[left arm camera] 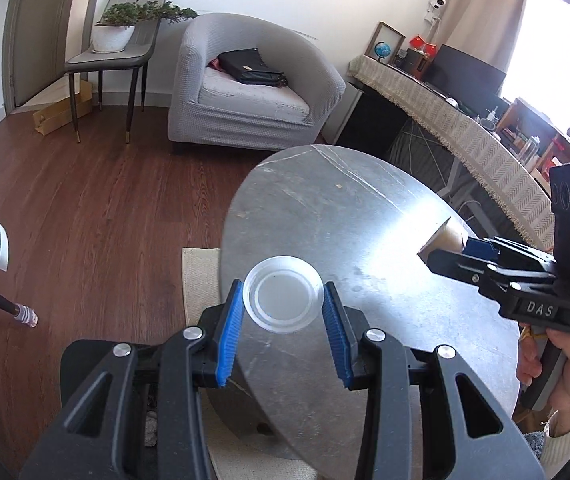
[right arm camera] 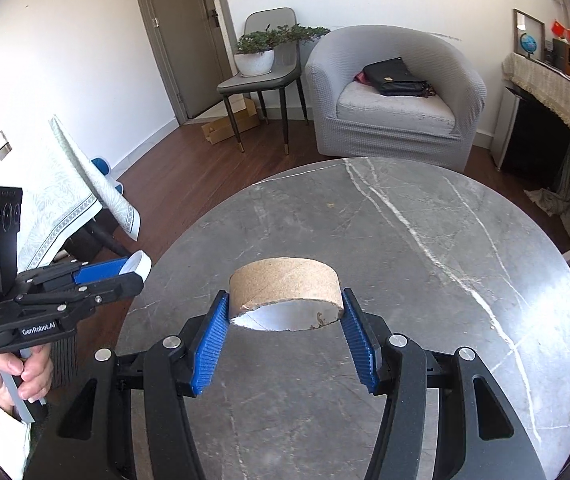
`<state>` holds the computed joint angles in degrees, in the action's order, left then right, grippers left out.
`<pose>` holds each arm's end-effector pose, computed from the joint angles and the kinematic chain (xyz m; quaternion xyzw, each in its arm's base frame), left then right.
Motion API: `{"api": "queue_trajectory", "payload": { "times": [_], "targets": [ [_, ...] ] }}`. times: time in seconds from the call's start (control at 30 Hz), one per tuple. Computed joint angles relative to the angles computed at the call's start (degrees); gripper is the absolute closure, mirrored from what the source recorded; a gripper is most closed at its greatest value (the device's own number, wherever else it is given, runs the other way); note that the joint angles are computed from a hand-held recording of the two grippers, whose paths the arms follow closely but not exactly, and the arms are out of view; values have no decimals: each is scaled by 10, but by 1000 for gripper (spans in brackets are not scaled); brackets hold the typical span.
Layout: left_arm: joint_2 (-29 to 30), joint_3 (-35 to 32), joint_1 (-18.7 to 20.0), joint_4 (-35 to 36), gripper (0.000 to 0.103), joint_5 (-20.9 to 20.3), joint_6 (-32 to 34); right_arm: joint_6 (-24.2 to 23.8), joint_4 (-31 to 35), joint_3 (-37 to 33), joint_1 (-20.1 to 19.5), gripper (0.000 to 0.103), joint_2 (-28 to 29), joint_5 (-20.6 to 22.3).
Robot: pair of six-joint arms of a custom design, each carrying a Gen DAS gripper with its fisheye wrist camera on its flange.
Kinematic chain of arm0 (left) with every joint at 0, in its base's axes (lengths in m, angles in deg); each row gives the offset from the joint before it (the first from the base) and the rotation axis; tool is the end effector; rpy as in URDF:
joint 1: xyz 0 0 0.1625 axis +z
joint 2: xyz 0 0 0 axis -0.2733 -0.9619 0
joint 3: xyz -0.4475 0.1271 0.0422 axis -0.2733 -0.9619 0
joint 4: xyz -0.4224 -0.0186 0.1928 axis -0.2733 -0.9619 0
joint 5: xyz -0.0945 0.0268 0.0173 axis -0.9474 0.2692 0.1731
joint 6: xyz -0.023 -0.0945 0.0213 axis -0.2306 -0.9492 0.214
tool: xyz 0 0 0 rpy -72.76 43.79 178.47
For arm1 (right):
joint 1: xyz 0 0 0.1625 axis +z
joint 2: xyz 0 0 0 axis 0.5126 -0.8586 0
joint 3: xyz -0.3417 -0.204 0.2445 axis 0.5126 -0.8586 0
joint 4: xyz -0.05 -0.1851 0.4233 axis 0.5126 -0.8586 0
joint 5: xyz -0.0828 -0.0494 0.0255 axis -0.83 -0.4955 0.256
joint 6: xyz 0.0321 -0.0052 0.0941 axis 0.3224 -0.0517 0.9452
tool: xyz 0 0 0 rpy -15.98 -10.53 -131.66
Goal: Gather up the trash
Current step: 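Carry the lid and tape roll over the green bin with both tools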
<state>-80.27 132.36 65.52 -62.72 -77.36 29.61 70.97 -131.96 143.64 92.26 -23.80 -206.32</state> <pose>-0.2290 -0.5412 0.3808 0.2537 0.9269 -0.2437 0.1306 0.4357 -0.5377 0.1923 0.1993 -0.8997 0.2990 0.2478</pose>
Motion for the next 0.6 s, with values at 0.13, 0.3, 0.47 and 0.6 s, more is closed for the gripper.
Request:
{"api": "queue_trajectory", "payload": {
  "times": [0.13, 0.3, 0.47, 0.6],
  "targets": [
    [-17, -2, 16, 7, 61, 15, 1, -9, 17, -33, 11, 47, 35, 14],
    [-31, 0, 34, 16, 61, 39, 10, -4, 37, -65, 20, 47, 67, 42],
    [-43, 0, 60, 38, 61, 44, -1, -9, 64, -97, 32, 47, 99, 62],
    [-52, 0, 75, 54, 61, 64, -1, -12, 80, -114, 39, 47, 117, 72]
  ]
}}
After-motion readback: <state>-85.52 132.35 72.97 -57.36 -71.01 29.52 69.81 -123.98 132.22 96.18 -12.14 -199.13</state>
